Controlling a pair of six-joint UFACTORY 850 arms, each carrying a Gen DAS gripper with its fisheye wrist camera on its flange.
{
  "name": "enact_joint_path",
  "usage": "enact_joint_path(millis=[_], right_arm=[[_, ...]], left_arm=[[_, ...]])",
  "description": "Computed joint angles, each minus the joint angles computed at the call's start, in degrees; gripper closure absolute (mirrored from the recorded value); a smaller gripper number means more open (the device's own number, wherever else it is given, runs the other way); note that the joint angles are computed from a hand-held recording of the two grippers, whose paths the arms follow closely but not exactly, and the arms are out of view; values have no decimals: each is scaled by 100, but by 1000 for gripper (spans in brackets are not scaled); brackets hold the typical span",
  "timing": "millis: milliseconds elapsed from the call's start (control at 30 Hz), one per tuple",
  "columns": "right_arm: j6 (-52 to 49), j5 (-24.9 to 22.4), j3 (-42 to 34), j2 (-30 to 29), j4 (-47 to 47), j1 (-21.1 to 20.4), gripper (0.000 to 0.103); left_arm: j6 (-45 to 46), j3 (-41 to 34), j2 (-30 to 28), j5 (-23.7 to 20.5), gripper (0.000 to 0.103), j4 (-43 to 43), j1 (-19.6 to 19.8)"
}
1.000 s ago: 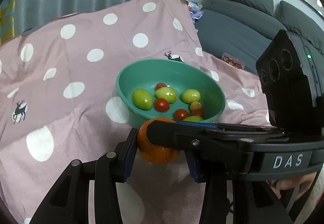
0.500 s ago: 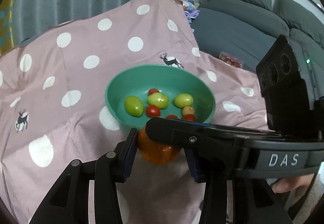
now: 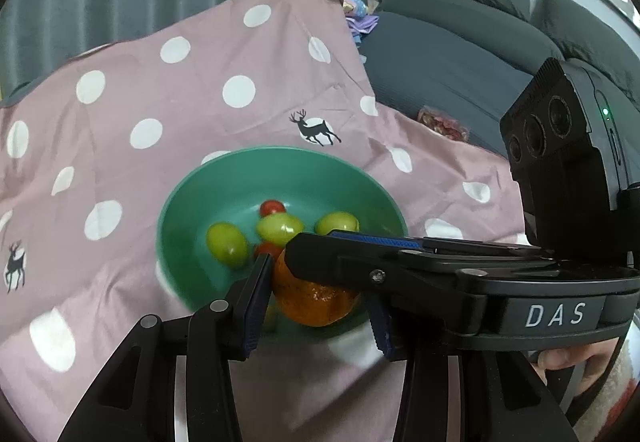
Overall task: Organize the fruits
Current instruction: 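Carry the orange with both tools over the green bowl, then lower the orange into the green bowl and open both tools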
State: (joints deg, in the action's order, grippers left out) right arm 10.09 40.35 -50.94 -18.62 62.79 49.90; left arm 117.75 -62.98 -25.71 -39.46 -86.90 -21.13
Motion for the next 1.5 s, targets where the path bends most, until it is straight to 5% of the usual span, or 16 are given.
enact_joint_path(millis=[167, 400, 667, 900, 967, 1100, 1300, 1500], right_arm=[[414, 203, 179, 24, 158, -62, 64], [62, -101, 286, 136, 88, -189, 64], [-954, -327, 14, 10, 1128, -197, 64], [-558, -172, 124, 41, 936, -158, 62], [-355, -134, 171, 64, 815, -133, 51], [-9, 88, 223, 126, 484, -19, 9], [-1063, 131, 5, 208, 1651, 187, 3], [-2912, 625, -386, 234, 3302, 547, 0]], left_arm=[[-167, -245, -286, -46, 58, -41, -155], [-390, -498, -521, -311, 58, 281, -156], [-713, -714, -722, -407, 58, 685, -173], [-777, -712, -739, -508, 58, 619, -135], [-588, -630, -674, -448, 56, 464, -135], [-889, -703, -721, -700, 12, 589, -37], [-1206, -723, -742, -935, 6, 535, 120], [-1312, -636, -645, -679, 5, 811, 141]])
